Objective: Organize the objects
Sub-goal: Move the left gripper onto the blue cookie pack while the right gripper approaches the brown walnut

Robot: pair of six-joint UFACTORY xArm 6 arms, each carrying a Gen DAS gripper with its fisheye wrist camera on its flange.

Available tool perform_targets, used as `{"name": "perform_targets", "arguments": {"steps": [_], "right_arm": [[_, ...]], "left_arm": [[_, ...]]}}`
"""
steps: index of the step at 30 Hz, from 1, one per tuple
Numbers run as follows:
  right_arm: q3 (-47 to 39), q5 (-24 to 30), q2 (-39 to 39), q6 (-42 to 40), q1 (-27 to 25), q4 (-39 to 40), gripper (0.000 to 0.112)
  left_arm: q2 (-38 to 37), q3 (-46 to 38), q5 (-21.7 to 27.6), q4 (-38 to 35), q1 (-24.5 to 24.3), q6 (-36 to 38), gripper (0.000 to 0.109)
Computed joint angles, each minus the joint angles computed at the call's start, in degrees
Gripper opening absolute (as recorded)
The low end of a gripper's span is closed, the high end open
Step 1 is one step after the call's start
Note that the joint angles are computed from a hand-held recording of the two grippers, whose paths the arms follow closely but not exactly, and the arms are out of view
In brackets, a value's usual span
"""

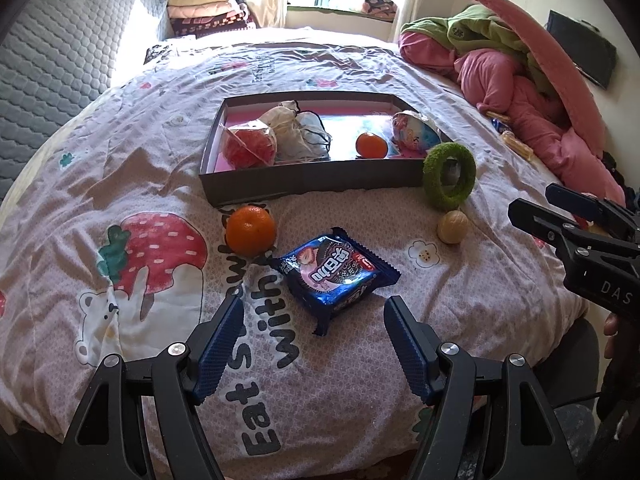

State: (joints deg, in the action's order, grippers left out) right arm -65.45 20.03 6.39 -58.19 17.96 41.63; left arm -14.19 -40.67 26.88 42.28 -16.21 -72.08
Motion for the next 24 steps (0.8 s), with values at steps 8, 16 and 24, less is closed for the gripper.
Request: {"name": "perform_targets", "arguments": {"steps": [8, 16, 24], "right_arm": [[0.2, -0.3, 0.7, 0.7, 0.1, -1.0, 0.073], [-0.5, 0.0, 2.1, 1.4, 0.2, -1.6, 0.073], [-1.5, 0.0, 4.5, 3.2, 0.2, -3.6, 0.073]], "left_arm": [[0.9, 2.3, -6.3, 0.8, 2.6, 0.5, 0.074], [4.0, 2.2, -10.6, 2.0, 4.6, 0.5, 0.074], [7.6, 0.8, -13.4, 3.4, 6.4, 0.4, 0.074]]}}
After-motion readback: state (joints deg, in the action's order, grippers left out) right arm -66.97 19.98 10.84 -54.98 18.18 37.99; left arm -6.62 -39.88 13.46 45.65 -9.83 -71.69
